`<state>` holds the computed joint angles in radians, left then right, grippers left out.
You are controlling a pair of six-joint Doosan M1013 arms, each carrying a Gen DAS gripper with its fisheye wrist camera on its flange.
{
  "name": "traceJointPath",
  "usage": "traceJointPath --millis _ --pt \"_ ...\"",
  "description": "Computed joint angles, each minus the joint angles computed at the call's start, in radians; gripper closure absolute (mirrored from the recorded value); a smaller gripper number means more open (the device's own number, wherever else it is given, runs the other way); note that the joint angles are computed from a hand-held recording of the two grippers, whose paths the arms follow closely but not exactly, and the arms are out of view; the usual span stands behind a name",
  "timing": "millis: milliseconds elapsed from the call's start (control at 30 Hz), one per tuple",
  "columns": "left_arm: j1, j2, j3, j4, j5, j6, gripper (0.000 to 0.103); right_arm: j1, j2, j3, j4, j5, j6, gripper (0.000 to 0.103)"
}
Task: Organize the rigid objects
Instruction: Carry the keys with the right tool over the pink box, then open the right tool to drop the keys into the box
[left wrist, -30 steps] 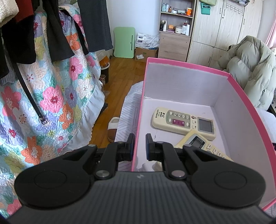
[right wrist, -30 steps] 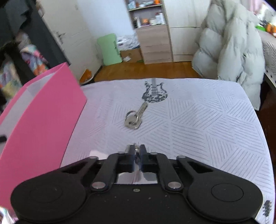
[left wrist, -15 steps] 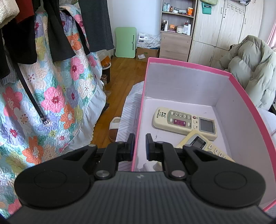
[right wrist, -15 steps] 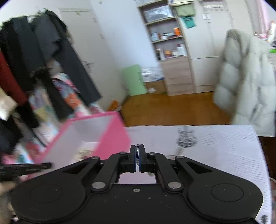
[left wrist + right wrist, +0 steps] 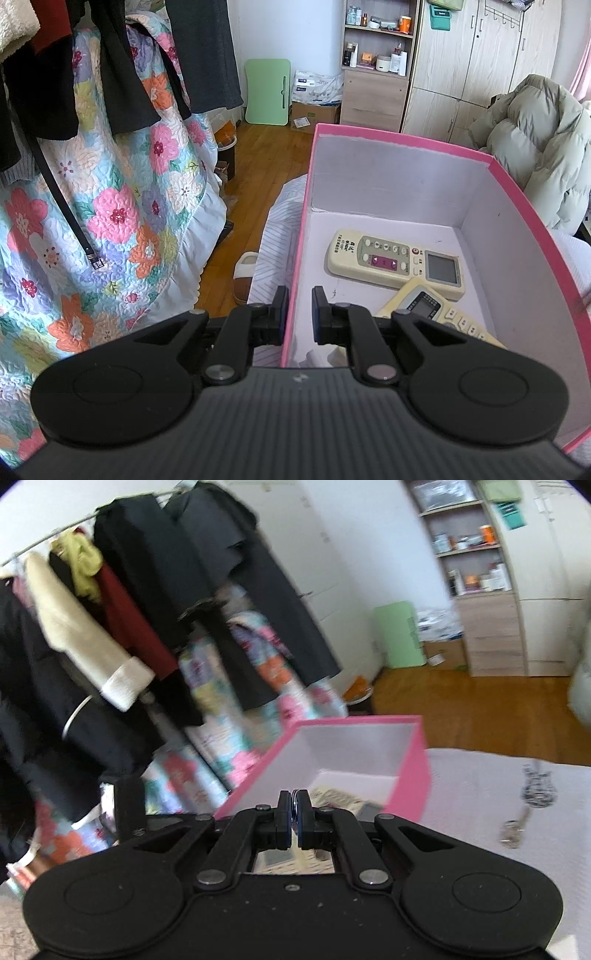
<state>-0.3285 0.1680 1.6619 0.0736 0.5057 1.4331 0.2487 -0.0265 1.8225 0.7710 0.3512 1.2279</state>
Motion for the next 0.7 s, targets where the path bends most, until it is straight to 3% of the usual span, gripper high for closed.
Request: traceJointPath --millis 100,300,400,533,700 --pt "-0.006 0.002 -0.003 0.035 0.009 -0.018 0.093 0.015 0.033 -0.026 -0.026 0.041 -0.008 0.098" --pt "-0.003 0.0 0.002 0.012 0.0 -0.007 0.093 0.034 0.108 -0.087 -0.196 0.12 0.115 0.098" --pt "-0.004 0.0 0.002 0.015 0.001 -0.008 0.093 0.046 0.123 -0.093 -0.302 0.09 0.219 0.094" --pt "-0.004 -0.001 0.003 0.012 0.0 -0.006 0.093 0.022 0.103 -0.076 -0.281 0.062 0.232 0.091" --pt "-0.005 -0.002 0.003 0.011 0.0 -0.006 0.093 -0.01 0.066 -0.051 -0.501 0.033 0.467 0.083"
